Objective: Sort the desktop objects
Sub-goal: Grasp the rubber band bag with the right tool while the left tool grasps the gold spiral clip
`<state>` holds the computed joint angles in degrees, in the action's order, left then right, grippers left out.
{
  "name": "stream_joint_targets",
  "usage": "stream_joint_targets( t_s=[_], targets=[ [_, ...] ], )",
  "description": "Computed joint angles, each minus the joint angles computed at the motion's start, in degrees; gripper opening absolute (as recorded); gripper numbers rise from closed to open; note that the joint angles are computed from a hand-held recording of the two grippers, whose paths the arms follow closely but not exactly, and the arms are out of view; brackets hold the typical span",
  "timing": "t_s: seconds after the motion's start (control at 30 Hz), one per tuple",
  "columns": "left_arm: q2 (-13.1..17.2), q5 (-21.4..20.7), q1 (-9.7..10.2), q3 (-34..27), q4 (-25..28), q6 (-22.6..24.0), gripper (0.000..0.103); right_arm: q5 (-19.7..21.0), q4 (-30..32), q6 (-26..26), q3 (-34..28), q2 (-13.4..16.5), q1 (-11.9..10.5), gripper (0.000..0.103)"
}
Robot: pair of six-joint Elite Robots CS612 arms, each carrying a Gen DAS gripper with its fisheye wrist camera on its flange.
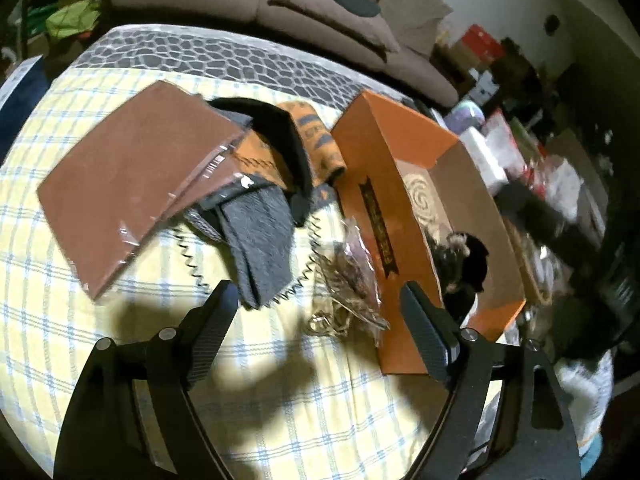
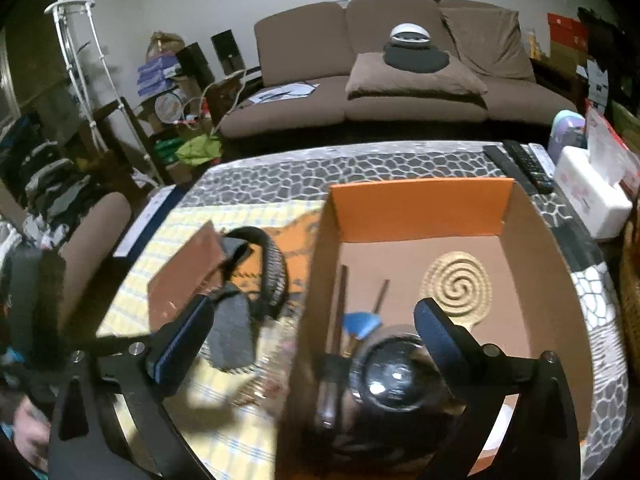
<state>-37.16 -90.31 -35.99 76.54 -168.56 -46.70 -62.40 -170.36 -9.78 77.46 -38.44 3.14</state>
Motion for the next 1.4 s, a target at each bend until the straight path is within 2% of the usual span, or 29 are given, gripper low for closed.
stream_joint_targets(
  t_s=[0.1,0.27,0.43,0.7,0.77,0.83,0.93,1.07,1.17,1.4],
  targets=[
    [1.0,-1.1,-0.58,-1.6,2.3,3.1,0.081,1.1,0.0,1.9,-0.5,0.2,0.2,0.102],
    [2.7,-0.8,-1.62,-4.5,6.4,7.3,0.081,0.9,0.7,2.1,-0.7,0.3,0.4,0.102],
    [3.6,0.8,-1.93,-5.2,5.4,6.8,0.081,1.2,1.5,2.0,-0.7,0.3,0.2,0.102],
    [4.8,3.3,-2.14,-6.6,6.6,5.8,0.079,1.3,2.1,1.7,-0.6,0.2,0.0,0.102],
    [5.3,2.9,-2.05,-7.2,7.1,5.4,0.067,1.3,2.2,1.6,-0.5,0.2,-0.1,0.102],
    [5.7,1.3,-1.75,-7.4,6.8,4.5,0.031,1.2,2.4,1.5,-0.5,0.2,-0.2,0.102],
    [5.5,1.6,-1.64,-7.0,6.2,4.1,0.027,1.3,2.7,1.7,-0.4,0.2,-0.4,0.102],
    [4.8,0.4,-1.14,-5.5,3.7,1.9,0.026,1.7,2.9,1.4,-0.4,0.1,-0.4,0.102],
    [4.2,-2.3,-0.24,-3.7,-0.8,-1.0,0.026,2.5,3.0,1.0,-0.3,0.0,-0.3,0.102],
    [2.4,-7.2,2.00,0.6,-14.0,-6.8,0.026,10.7,5.4,3.0,-1.1,0.4,-1.1,0.101]
  ],
)
